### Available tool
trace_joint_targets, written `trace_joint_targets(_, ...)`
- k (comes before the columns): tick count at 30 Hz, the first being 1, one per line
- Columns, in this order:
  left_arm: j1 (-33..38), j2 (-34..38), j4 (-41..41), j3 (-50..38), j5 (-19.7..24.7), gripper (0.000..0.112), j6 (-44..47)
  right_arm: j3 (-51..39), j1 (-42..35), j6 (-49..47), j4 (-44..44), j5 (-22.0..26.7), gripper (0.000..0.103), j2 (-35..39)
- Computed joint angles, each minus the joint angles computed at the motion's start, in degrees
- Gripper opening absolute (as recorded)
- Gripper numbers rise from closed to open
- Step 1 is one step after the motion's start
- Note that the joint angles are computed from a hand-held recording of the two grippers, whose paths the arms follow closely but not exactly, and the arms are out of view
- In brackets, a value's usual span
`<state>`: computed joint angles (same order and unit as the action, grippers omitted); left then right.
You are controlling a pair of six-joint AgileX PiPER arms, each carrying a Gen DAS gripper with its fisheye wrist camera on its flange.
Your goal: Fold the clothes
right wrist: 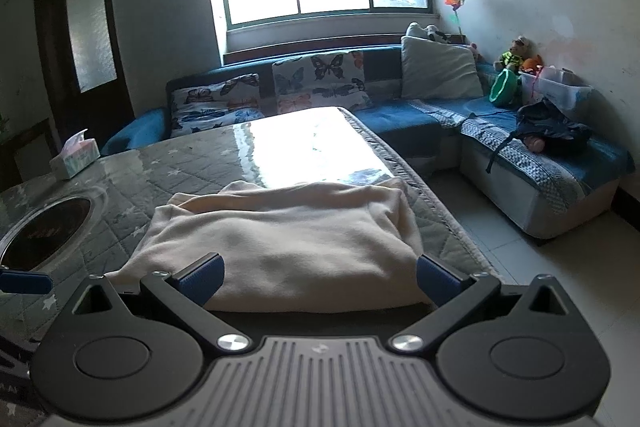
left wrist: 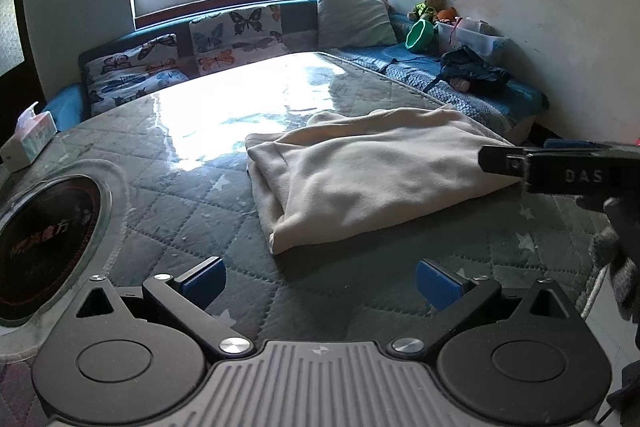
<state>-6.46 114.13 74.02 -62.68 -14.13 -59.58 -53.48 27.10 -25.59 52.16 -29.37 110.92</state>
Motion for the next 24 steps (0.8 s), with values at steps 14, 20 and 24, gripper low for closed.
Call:
trace_joint_targets(14, -0.28, 2.24, 13.74, -4.67, 1.51, 0.103, -14.20, 2.55, 0.36, 3.09, -3.32, -1.20, 0.103, -1.04)
trace_joint_targets(20, -0.30, 2.45, 18.46, -5.60, 1.54, 0.103, -19.14, 3.49, 1.24, 3.74, -3.28, -2.55, 0.103, -1.53)
trace_joint_targets(24, -0.44, 2.25, 19.16, -5.67, 1.59, 0.103, -19.03, 4.37, 1.58, 3.91, -3.11, -2.80, 0.103, -2.18)
